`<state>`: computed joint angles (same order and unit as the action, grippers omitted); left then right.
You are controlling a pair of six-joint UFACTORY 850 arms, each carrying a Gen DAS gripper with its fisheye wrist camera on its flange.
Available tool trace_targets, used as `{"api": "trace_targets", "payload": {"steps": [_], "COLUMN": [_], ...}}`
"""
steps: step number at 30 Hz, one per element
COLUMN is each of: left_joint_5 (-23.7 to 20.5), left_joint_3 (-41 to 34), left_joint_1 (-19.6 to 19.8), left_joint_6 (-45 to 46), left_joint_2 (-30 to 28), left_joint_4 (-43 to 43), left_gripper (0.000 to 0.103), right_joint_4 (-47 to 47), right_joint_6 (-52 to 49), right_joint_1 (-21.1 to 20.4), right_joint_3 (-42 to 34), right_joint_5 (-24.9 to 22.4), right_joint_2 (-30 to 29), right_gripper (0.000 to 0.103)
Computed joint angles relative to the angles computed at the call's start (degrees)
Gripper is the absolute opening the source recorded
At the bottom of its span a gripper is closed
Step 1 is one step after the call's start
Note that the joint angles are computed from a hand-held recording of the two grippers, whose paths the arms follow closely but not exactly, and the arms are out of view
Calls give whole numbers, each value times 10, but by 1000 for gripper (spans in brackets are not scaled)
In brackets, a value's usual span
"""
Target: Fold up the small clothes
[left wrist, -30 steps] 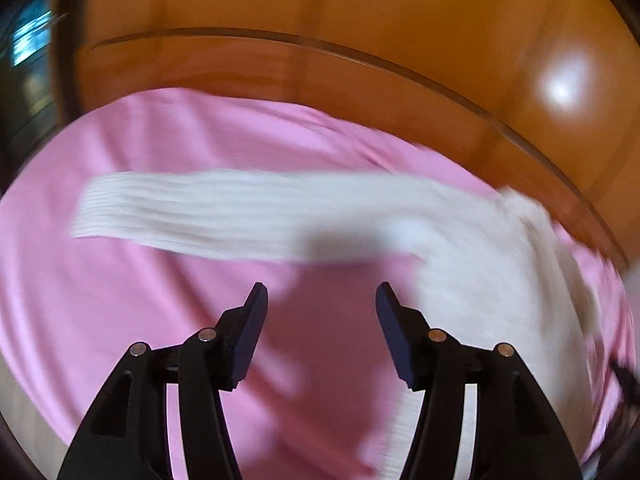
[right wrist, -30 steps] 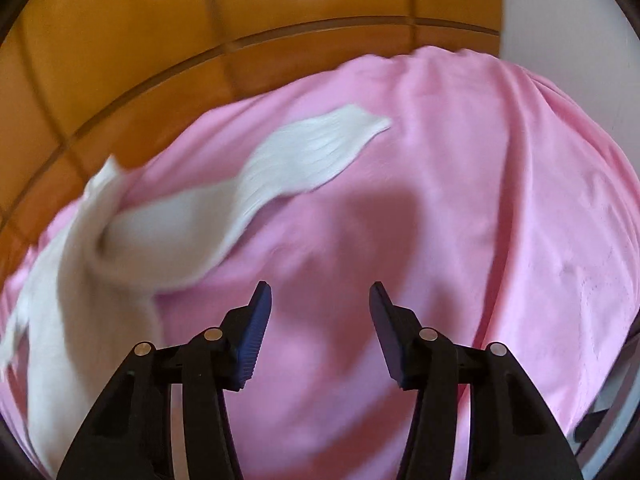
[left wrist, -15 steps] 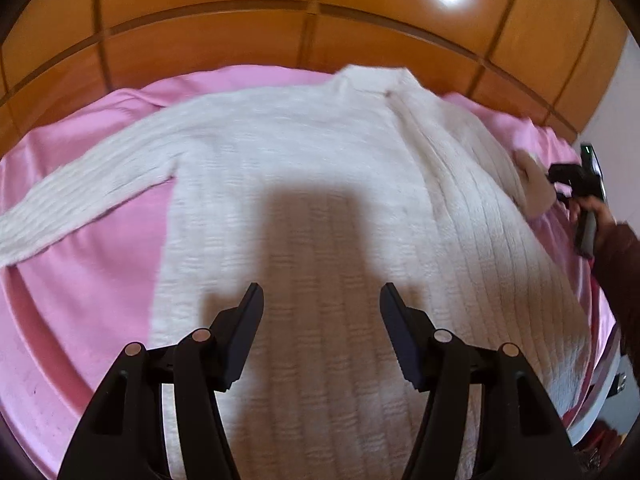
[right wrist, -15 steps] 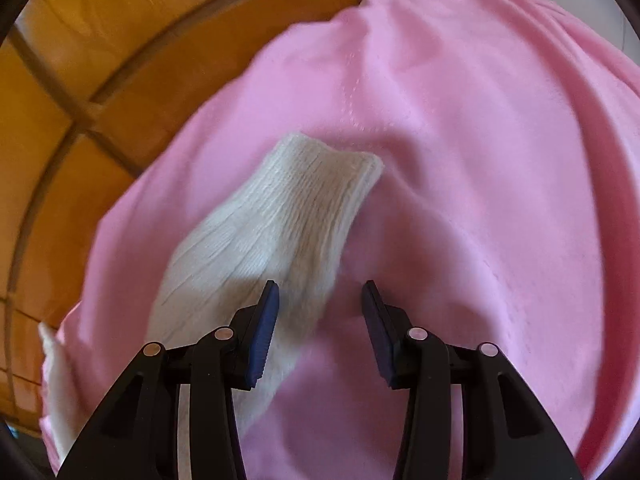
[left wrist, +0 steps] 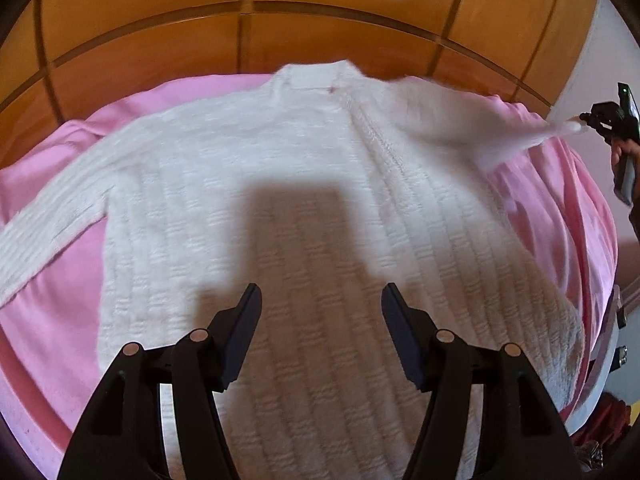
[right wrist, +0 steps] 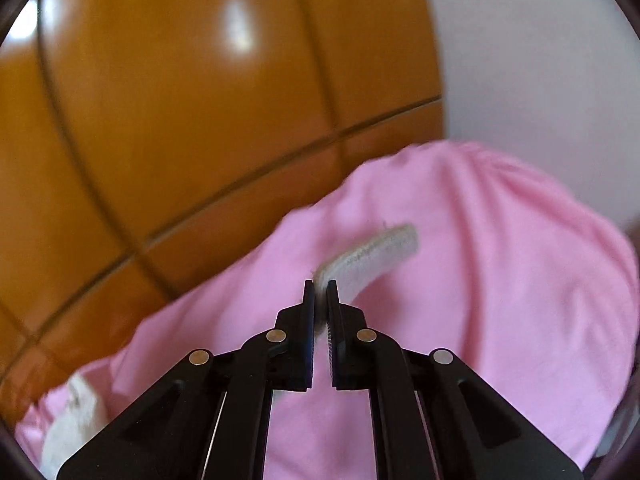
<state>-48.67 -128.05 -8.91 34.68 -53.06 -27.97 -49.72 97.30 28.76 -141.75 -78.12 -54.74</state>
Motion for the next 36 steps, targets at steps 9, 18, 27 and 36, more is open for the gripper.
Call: {"api": "trace_targets", "payload": {"steps": [9,18,27,36], "left_joint_5": [-2,22,99,67], "left_joint_3": [24,67,189,271], "left_joint_1": [-15,3,52,136], "left_joint_6": [2,-18,-31,-8], "left_joint_2": [11,33,105,148], "left_joint_4": [23,27,26,-64], "left_gripper": [65,65,70,73], "right_joint_4": [54,123,402,370], "right_joint_6": [99,26,-192,-58], "right_joint_1": [-40,29,116,157], "right_joint_3": [143,266,219,340], "right_joint_5": [7,264,460,557], "right_joint_2": [62,111,40,118], "right_gripper": [13,67,45,45]}}
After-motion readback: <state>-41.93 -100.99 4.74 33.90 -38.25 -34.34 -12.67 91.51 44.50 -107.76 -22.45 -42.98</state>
